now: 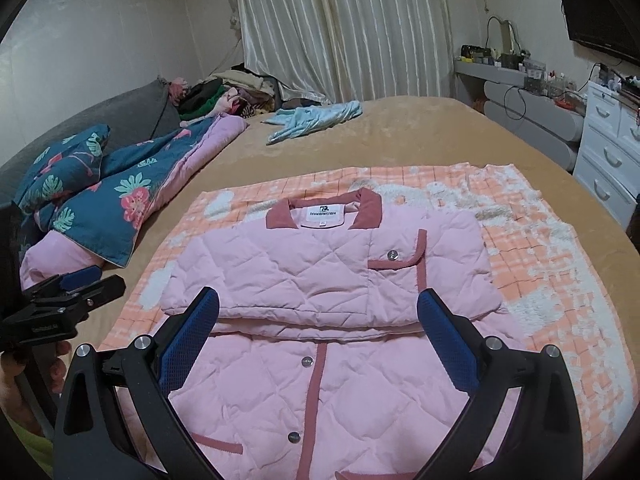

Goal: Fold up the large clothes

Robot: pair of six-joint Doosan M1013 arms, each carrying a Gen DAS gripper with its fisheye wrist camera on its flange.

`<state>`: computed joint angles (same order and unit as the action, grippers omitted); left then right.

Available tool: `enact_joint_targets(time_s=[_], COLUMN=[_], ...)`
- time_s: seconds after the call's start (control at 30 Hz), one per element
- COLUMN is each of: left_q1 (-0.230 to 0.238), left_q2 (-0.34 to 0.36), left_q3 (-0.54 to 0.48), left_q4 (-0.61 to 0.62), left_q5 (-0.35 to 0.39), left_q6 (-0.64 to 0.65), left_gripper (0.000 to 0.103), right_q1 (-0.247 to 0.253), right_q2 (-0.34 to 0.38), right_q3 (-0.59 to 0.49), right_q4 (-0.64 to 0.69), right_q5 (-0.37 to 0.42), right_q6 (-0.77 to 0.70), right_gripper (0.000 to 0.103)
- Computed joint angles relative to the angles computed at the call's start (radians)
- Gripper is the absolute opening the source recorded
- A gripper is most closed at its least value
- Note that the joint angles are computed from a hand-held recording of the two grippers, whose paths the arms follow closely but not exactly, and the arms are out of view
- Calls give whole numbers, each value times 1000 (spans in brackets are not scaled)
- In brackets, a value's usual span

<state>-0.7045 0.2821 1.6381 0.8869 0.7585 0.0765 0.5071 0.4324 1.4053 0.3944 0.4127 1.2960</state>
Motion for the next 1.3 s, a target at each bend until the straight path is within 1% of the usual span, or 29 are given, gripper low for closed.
enact_joint_targets(time_s=[0.3,0.6,0.67,0.77,0.87,0.93,1.23,1.3], left_q1=[-42,-88,-97,-116,-134,-147,-194,-202], left_q2=[-23,-58,-65,-74,-79,-78,-73,-72], left_q3=[17,60,70,85,93,93,93,93], left_q4=[91,166,154,162,164,161,165,164], left_q5=[44,78,86,102,115,127,164,169], left_q6=[-64,-188,-205,-242,-265,-271,-293,-297], left_gripper=[94,94,94,94,94,94,94,94], right_q1=[-4,-14,-19,-24,-33,-37,-58,-62], right_q2=[-53,-113,-128,-145,-165,-176,-217,-222], right_q3=[59,126,144,166,194,208,266,277], right_q4=[-5,37,53,42,81,81,220,231], right_q5=[-46,-87,-95,-107,-115,-124,-136,-134], right_q6=[1,-91,-120,-123,-160,-162,-305,-317], right_gripper=[99,99,99,99,99,99,99,99])
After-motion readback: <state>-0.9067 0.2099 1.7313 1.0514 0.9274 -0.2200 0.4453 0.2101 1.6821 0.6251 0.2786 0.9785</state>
